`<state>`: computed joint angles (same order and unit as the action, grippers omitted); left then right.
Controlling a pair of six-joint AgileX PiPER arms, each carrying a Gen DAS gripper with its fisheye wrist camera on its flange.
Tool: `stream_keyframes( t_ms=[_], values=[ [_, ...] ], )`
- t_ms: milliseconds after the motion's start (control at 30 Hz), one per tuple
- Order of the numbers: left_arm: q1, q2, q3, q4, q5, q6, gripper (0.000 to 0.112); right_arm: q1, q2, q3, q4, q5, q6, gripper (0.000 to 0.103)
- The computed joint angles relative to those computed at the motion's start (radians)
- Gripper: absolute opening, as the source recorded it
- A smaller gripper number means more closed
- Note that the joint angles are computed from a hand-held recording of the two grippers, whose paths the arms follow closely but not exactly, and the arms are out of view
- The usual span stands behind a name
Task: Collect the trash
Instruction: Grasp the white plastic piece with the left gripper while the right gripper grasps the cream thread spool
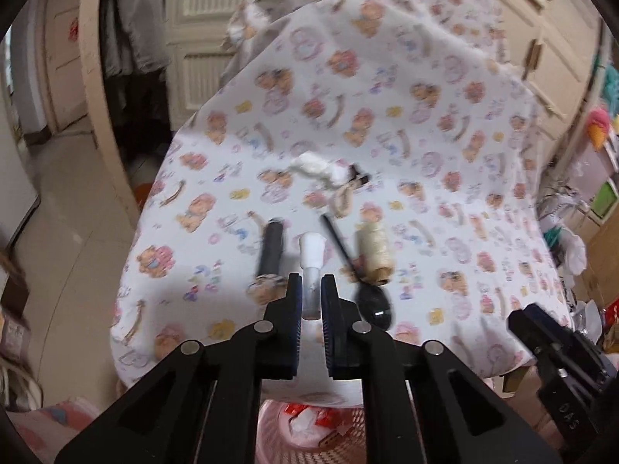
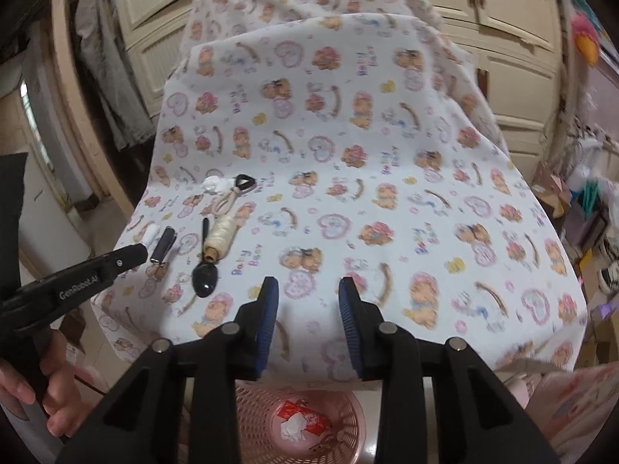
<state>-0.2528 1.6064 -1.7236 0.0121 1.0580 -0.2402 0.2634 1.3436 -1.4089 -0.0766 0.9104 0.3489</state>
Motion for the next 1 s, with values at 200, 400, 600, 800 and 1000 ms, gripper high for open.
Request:
stream_keyframes(
  t_ms=[200,400,600,800,1000],
  values=[
    [0.082,0.047,-0.072,-0.083,0.115,0.037,0.009,0.088,0.1,-0.094,-0.034,-0.034,-0.003,0.031],
    [0.141,0.049,-0.082,-0.121,0.131,0.052,0.009,0.16,0.222,-0.161,-0.078,-0.067,0.053,0.031],
    [0.139,0.054,-0.086,-0.136,0.138,0.068,0.009,0.222,0.303,-0.224,-0.18,-0.064,0.112,0.031],
    [0.149,0.045,-0.103,-0.176,0.14,0.065,0.009,0.237,0.37,-0.283,-0.224,-0.003,0.213,0.02],
    [0.155,0.048,-0.106,-0.188,0.146,0.068,0.009,0.246,0.329,-0.232,-0.277,-0.027,0.304,0.015]
  ],
)
